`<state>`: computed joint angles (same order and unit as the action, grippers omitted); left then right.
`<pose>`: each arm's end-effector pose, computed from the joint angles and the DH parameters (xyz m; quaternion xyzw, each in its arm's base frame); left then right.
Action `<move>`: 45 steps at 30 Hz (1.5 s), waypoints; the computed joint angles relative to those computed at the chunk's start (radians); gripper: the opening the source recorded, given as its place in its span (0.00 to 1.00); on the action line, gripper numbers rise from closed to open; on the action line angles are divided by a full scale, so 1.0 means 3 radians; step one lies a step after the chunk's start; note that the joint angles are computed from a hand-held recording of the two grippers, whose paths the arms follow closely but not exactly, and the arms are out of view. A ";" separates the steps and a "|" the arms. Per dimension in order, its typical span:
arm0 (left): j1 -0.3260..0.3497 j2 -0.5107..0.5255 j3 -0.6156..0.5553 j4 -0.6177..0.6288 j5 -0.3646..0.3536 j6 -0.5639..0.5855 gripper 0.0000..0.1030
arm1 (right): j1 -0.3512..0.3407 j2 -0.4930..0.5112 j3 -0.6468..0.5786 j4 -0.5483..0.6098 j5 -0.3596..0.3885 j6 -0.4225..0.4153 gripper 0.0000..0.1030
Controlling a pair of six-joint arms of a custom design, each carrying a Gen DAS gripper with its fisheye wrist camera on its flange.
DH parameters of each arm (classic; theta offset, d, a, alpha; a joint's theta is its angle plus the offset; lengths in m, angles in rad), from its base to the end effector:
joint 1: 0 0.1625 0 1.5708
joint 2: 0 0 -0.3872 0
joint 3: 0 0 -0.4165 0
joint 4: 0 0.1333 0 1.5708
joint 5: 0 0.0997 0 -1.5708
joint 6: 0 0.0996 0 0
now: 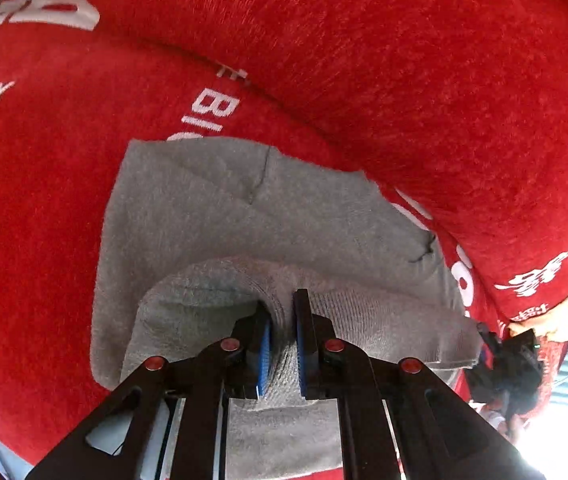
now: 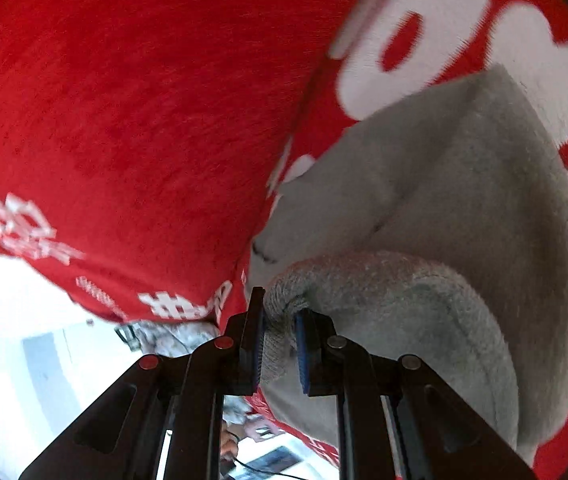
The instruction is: Fold small clothes
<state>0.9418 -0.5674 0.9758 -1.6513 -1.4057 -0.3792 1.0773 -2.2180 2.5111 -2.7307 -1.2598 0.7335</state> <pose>-0.3329 -0.7119 0.0801 0.1358 0.9739 0.1031 0.1498 0.0011 -0.3436 0.3657 0.4630 0.7705 -0.3951 0.1892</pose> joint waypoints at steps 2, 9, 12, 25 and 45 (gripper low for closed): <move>0.0016 0.0009 -0.0081 0.0029 -0.0102 0.0034 0.10 | -0.0094 -0.0028 0.0032 -0.0027 0.0094 0.0044 0.19; -0.0072 -0.0115 -0.0124 0.0059 -0.0166 0.0297 0.10 | -0.0047 -0.0004 -0.0188 0.0190 0.0050 -0.0141 0.50; -0.0108 -0.0105 -0.0178 0.0150 -0.0118 0.0395 0.10 | 0.0078 0.0005 -0.0321 0.0414 -0.0136 -0.0286 0.50; -0.0257 -0.0108 0.0384 0.0552 0.0043 0.0846 0.10 | 0.0715 0.0761 -0.0898 0.1153 -0.1372 -0.0808 0.43; -0.0310 -0.0072 0.0073 0.0360 0.1170 0.0078 0.10 | 0.0584 0.0335 -0.0735 0.1115 -0.1739 -0.0586 0.63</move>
